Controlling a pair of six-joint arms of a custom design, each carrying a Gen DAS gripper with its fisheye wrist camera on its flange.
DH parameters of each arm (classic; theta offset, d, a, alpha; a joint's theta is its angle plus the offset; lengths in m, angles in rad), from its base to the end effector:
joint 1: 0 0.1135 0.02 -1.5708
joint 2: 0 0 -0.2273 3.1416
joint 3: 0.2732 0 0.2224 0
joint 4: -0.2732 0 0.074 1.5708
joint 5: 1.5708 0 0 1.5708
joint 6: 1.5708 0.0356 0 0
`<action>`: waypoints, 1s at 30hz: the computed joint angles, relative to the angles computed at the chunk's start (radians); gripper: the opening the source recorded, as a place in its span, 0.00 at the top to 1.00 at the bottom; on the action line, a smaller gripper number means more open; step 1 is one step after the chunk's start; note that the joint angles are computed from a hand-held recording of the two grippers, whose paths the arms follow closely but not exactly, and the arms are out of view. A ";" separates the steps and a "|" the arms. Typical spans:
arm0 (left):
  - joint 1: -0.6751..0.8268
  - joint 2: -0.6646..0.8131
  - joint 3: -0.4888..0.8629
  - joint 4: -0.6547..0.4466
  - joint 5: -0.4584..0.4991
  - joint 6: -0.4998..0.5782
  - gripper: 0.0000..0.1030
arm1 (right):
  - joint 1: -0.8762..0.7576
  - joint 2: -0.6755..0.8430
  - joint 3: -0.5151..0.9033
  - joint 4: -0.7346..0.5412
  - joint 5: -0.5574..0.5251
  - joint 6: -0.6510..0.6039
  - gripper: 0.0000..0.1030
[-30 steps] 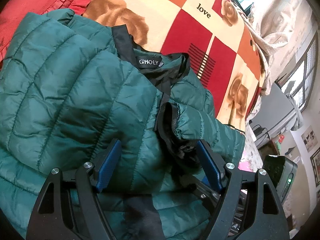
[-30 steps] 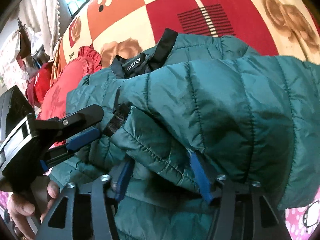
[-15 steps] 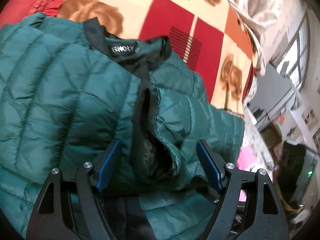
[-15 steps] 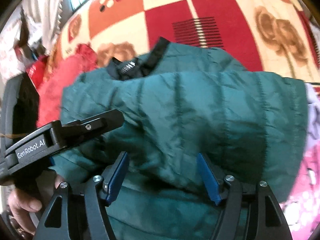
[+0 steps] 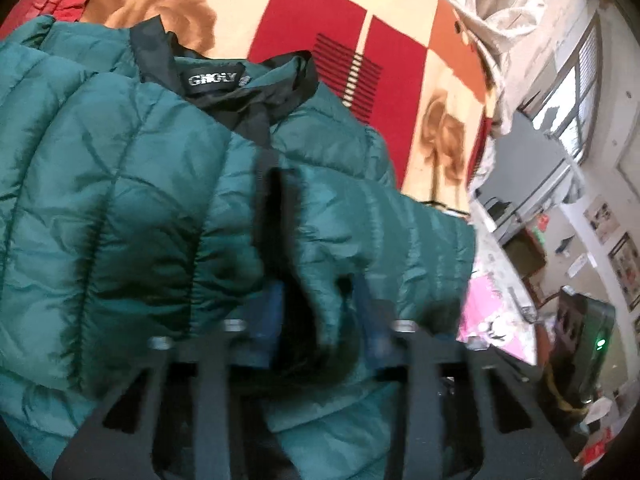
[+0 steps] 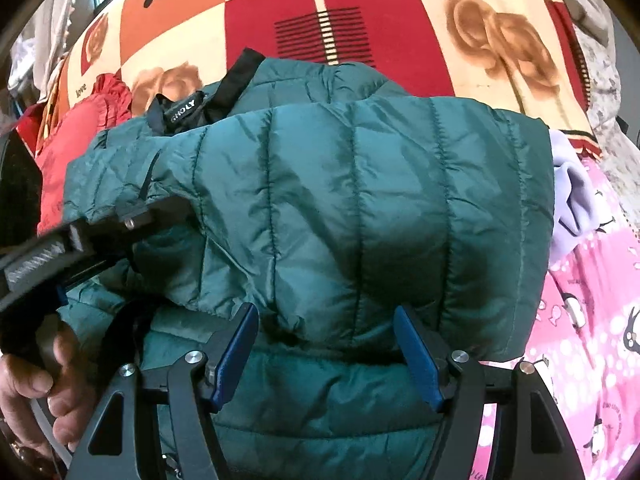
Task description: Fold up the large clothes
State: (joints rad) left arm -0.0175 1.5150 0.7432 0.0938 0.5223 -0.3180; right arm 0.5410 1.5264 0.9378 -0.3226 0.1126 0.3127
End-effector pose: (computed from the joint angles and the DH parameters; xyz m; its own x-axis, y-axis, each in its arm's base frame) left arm 0.2840 -0.0227 0.1683 -0.7219 -0.2584 -0.6419 0.1873 0.8201 -0.5407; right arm 0.2492 0.1451 0.1852 -0.7838 -0.1143 -0.6104 -0.2224 0.9694 0.1040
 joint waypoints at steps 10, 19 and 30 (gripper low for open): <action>0.062 -0.179 -0.087 0.018 -0.069 0.031 0.93 | 0.000 -0.029 0.008 0.003 0.007 0.019 0.33; 0.454 -0.280 -0.148 -0.011 0.036 0.010 0.96 | -0.026 -0.081 -0.014 0.004 0.026 0.050 0.33; 0.294 -0.276 -0.149 -0.068 0.109 0.103 0.37 | -0.008 -0.046 0.008 -0.013 0.017 0.052 0.33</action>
State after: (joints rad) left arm 0.2764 1.2390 0.5944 0.0254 0.6308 -0.2153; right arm 0.5332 1.4806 0.9455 -0.3357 0.1298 0.3644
